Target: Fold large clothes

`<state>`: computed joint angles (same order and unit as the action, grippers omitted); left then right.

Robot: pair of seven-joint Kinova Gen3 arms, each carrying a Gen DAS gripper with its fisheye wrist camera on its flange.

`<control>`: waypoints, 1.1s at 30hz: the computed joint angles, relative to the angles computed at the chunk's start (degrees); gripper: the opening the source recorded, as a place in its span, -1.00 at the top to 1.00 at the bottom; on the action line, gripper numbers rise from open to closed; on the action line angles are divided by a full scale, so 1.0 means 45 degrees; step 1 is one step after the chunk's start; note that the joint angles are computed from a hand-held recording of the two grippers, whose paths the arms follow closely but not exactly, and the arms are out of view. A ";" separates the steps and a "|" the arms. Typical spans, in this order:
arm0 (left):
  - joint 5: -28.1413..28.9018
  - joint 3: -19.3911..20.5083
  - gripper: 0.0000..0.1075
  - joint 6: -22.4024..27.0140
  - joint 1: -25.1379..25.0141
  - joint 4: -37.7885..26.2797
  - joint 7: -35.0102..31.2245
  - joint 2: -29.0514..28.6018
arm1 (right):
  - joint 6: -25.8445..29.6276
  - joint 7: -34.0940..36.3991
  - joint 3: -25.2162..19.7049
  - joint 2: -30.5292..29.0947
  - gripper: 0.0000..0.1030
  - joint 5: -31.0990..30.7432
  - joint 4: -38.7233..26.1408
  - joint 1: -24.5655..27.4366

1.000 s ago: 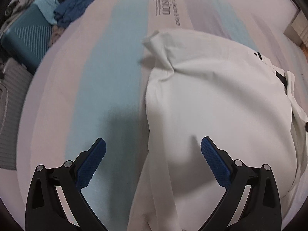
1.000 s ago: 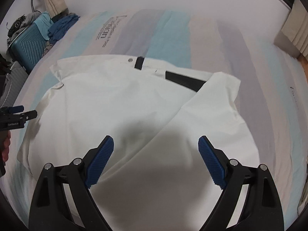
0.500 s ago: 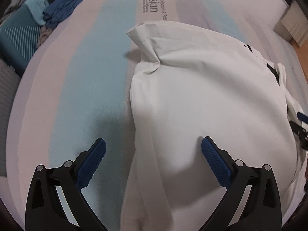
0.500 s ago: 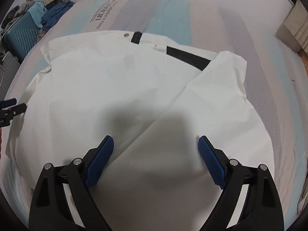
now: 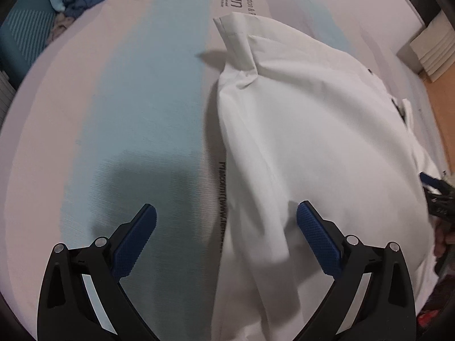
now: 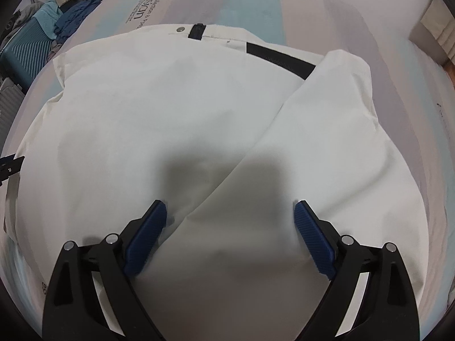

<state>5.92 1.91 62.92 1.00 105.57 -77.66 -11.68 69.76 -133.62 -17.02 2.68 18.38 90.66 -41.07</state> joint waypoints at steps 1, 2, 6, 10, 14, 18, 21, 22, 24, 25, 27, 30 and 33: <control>0.0325 -0.0209 -0.77 -0.0054 0.0033 0.0056 -0.0326 -0.0024 | -0.0035 -0.0038 -0.0004 -0.0007 -0.71 0.0001 0.0052 -0.0005; 0.0592 -0.0379 -0.77 -0.0094 0.0046 0.0105 -0.0658 -0.0035 | -0.0080 -0.0074 -0.0010 0.0003 -0.71 0.0011 0.0127 -0.0011; 0.1891 -0.1105 -0.73 0.0052 -0.0118 0.0168 -0.2133 0.0173 | -0.0315 -0.0264 -0.0006 0.0038 -0.73 0.0084 0.0456 -0.0025; 0.2833 -0.1357 -0.63 0.0119 -0.0343 -0.0092 -0.3571 0.0354 | -0.0566 -0.0384 0.0066 0.0129 -0.76 0.0048 0.0684 0.0022; 0.3273 -0.1315 -0.65 0.0428 -0.0593 -0.0222 -0.4239 0.0709 | -0.0810 -0.0410 0.0124 0.0108 -0.77 -0.0046 0.0898 0.0097; 0.3593 -0.1219 -0.65 0.0986 -0.0859 -0.0436 -0.4375 0.1283 | -0.0441 -0.0259 0.0161 0.0386 -0.77 -0.0192 0.0459 0.0093; 0.3519 -0.0854 -0.65 0.1385 -0.0853 -0.0876 -0.4266 0.2000 | 0.0203 0.0274 0.0351 0.0745 -0.77 -0.0736 -0.0213 0.0237; 0.3484 -0.0801 -0.65 0.1509 -0.0873 -0.0928 -0.4361 0.2096 | 0.0418 0.0423 0.0407 0.0880 -0.77 -0.0856 -0.0443 0.0254; 0.3444 -0.0649 -0.65 0.1904 -0.0877 -0.1434 -0.4418 0.2673 | 0.0714 0.0627 0.0504 0.1062 -0.77 -0.1023 -0.0722 0.0254; 0.3367 -0.0532 -0.65 0.2092 -0.0840 -0.1661 -0.4370 0.2930 | 0.0859 0.0730 0.0545 0.1148 -0.77 -0.1078 -0.0860 0.0243; 0.3276 -0.0388 -0.65 0.2525 -0.0830 -0.2108 -0.4263 0.3426 | 0.1001 0.0859 0.0627 0.1223 -0.77 -0.1184 -0.1012 0.0237; 0.3262 -0.0269 -0.58 0.2891 -0.0882 -0.2451 -0.4228 0.3798 | 0.1062 0.1014 0.0719 0.1298 -0.77 -0.1286 -0.1139 0.0256; 0.3699 -0.0213 -0.22 0.3164 -0.1028 -0.2669 -0.4612 0.3919 | 0.0996 0.1201 0.0890 0.1436 -0.77 -0.1354 -0.1280 0.0249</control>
